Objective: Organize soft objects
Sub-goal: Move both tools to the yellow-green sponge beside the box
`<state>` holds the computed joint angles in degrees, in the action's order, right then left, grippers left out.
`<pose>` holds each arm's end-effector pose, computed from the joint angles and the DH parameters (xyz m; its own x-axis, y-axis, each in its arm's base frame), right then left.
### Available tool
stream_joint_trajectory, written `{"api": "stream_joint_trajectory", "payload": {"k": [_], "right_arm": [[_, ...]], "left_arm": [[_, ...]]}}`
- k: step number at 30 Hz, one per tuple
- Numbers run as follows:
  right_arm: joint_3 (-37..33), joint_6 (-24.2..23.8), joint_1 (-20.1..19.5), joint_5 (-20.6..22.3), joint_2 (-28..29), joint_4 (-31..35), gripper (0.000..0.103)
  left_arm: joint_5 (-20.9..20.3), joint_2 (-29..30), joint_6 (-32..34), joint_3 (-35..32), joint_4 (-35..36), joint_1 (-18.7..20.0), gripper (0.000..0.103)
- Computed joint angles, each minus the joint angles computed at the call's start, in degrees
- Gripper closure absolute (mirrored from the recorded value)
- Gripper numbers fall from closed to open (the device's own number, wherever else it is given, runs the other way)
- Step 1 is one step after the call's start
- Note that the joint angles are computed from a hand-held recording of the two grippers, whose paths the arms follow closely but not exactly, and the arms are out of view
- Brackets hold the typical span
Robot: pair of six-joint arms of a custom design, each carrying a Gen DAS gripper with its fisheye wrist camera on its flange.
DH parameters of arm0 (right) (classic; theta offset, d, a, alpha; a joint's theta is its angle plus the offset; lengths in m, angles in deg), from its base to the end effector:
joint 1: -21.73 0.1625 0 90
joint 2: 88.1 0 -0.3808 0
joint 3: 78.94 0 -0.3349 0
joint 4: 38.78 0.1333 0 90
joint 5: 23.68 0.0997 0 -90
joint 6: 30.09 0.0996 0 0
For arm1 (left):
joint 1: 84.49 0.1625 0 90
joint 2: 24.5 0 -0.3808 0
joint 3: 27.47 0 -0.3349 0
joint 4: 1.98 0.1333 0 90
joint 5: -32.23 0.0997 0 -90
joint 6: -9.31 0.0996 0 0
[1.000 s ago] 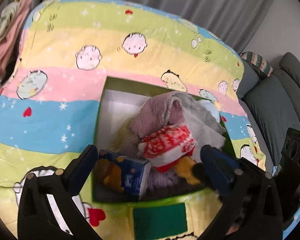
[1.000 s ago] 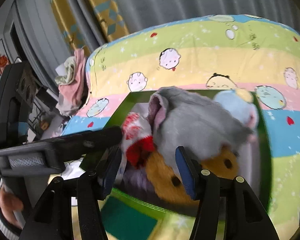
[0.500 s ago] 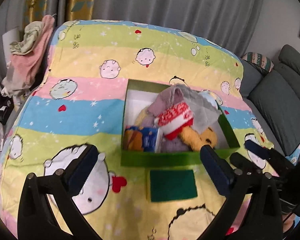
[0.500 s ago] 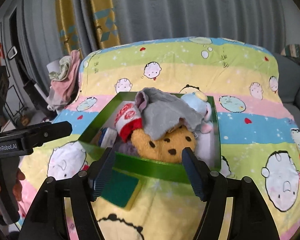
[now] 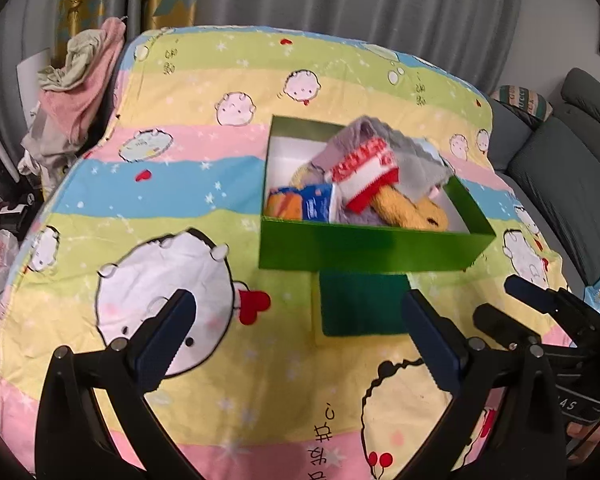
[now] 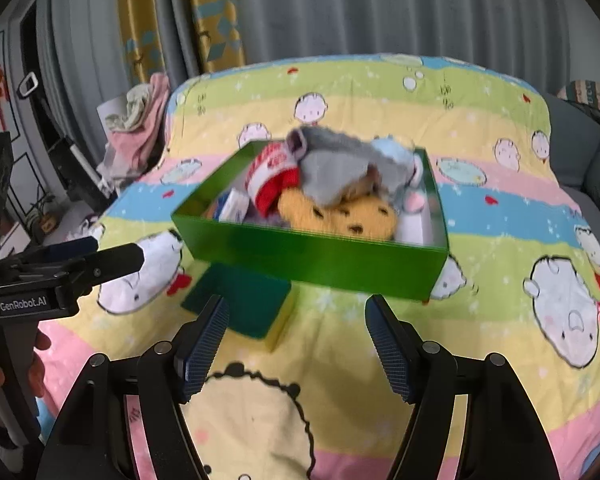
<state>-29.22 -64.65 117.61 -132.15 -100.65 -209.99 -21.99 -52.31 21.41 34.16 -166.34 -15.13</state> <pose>0.1807 -0.7614 0.0443 -0.7538 -0.3052 0.5819 -0.6087 0.6580 -0.4433 -0.0828 -0.7631 0.1572 -0.8172 0.0810 -0.5707 0.4491 0.7100 -0.5424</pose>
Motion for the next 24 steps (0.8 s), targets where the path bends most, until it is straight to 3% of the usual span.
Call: {"api": "stream_joint_trajectory", "payload": {"k": [12, 24], "right_arm": [[-5.03, 1.61, -0.66, -0.74, 4.46, 3.78, 0.031], [-6.61, 1.06, -0.90, -1.81, 5.66, 6.34, 0.031]], "left_arm": [[-2.67, 3.12, -1.75, -5.68, 8.02, 1.77, 0.001], [-10.76, 4.18, -5.88, -8.89, 13.37, 3.93, 0.001]]}}
